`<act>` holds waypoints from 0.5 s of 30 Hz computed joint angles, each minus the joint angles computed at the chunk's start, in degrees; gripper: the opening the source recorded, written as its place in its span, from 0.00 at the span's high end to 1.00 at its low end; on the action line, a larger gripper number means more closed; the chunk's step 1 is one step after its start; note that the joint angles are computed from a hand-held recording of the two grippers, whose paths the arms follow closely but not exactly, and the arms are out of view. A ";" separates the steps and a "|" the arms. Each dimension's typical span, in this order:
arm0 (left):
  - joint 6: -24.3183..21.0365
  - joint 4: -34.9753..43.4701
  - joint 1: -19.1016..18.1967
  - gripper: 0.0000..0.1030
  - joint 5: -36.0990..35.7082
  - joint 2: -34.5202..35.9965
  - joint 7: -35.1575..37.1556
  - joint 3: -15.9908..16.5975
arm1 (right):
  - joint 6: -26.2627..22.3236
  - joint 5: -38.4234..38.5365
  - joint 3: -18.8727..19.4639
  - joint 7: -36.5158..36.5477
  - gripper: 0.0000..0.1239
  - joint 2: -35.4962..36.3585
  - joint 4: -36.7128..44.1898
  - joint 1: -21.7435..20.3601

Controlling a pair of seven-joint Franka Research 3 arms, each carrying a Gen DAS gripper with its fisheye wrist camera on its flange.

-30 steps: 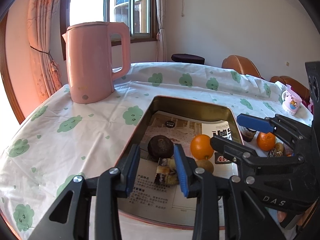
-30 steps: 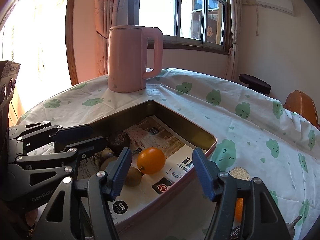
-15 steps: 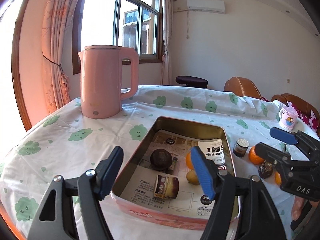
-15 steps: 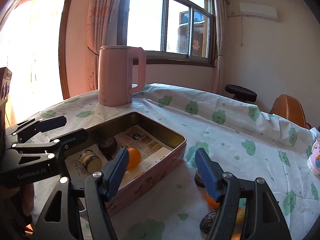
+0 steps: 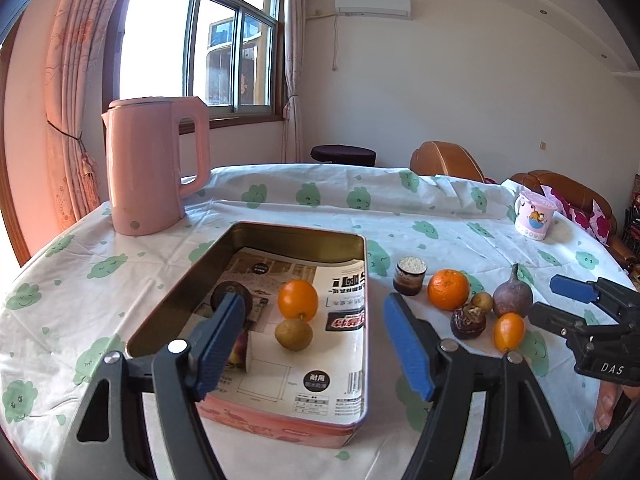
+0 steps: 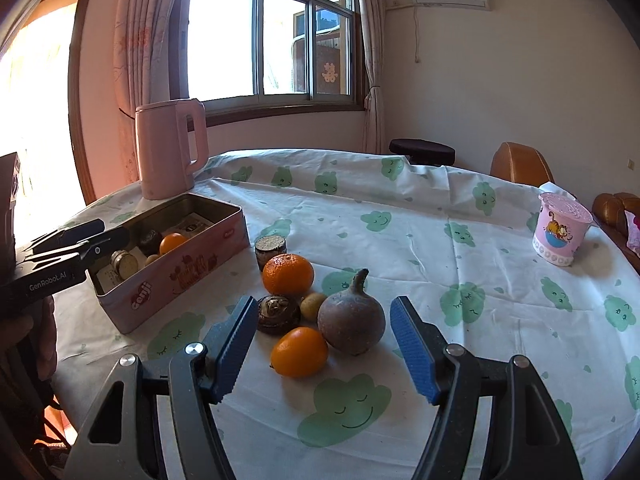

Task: Organize fruits
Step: 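Move both open tools back to the loose fruits beside the tin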

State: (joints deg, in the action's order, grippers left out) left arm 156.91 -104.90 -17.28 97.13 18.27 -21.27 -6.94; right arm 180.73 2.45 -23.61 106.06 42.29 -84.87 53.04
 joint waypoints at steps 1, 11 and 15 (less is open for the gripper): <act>0.11 0.25 -0.07 0.28 -0.21 0.22 0.52 -0.09 | -0.95 -0.22 1.72 -1.00 0.44 0.13 0.75 -1.21; 1.29 1.40 -0.81 0.28 -1.83 1.43 2.88 0.26 | -12.10 -6.14 10.66 -1.93 0.60 2.78 8.20 -7.89; 1.65 2.21 -1.15 0.28 -3.12 2.17 4.55 0.35 | -14.84 -10.96 6.49 3.26 0.60 3.96 10.21 -5.37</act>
State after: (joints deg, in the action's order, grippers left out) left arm 158.56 -102.70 -18.43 94.01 20.44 -16.71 -6.59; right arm 165.89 -8.51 -17.12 109.32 46.24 -74.66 47.66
